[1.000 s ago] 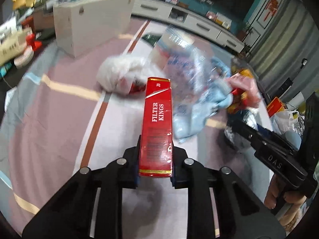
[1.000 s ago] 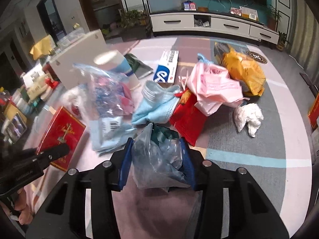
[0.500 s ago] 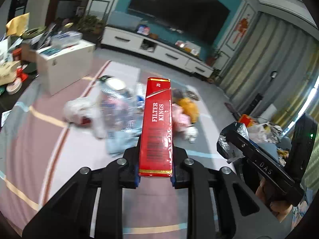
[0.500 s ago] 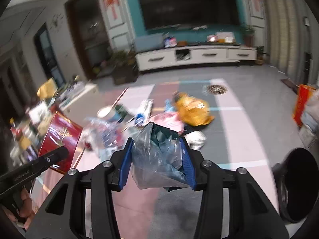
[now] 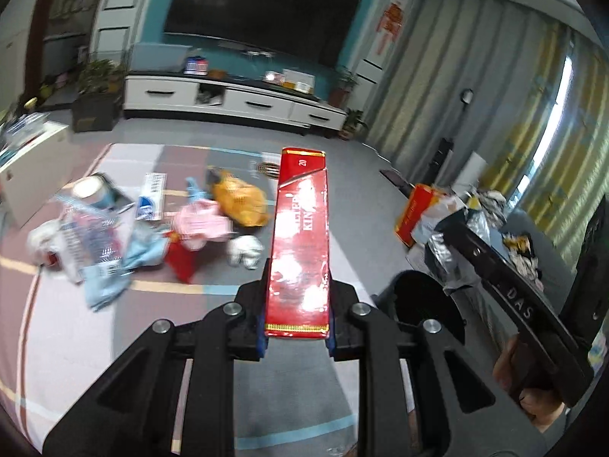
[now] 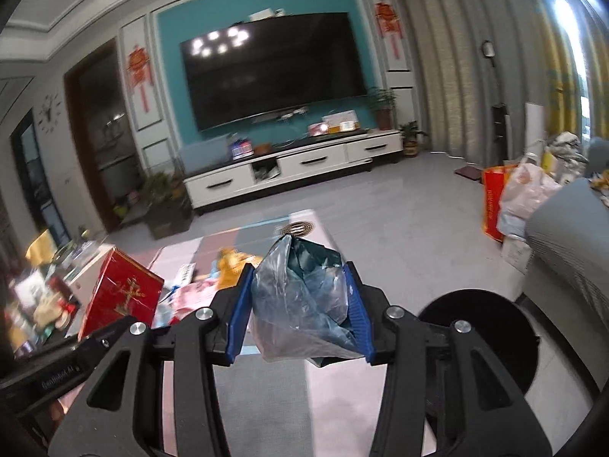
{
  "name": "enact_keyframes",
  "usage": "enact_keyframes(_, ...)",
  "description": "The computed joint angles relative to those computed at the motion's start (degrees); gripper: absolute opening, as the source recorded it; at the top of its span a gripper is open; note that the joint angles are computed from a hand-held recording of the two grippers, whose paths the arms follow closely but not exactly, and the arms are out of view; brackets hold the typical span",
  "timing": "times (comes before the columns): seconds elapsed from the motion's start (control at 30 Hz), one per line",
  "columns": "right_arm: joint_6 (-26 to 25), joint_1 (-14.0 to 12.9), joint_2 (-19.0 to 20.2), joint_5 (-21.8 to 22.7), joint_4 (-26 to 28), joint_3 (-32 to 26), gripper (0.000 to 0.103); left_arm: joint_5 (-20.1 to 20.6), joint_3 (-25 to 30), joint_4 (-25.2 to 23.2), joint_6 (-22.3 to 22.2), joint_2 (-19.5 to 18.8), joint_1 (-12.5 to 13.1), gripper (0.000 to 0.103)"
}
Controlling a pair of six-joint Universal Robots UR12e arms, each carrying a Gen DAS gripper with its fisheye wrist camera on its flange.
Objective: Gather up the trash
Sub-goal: 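Carry both held items to the black bin and release them inside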
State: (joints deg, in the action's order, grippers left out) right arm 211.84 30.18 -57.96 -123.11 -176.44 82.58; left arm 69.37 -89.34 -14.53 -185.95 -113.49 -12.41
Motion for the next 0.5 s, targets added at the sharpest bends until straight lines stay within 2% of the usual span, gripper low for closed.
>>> enact_keyframes(0.1,2.69,-0.64,-1.01,-1.94,-0.64,2.16,0.047,-2.21,1.92,-2.07,2.53,-1.44,-1.38,0.023)
enact_keyframes(0.27,10.91,-2.15,-4.00,-4.76,-1.02,8.05,0.047,-3.94,4.64,-5.25,6.11,-3.54,-4.12,0.023)
enact_keyframes(0.43,20.72,-3.50,-6.50,-6.87,2.13,12.68,0.047,-7.17,8.28,-10.59,9.48,-6.16,-6.37,0.023)
enact_keyframes(0.5,24.08,-3.87,-7.18,-8.15,5.26,13.49,0.047,-10.73,9.99,-15.02,11.83,-7.37,-6.74,0.023)
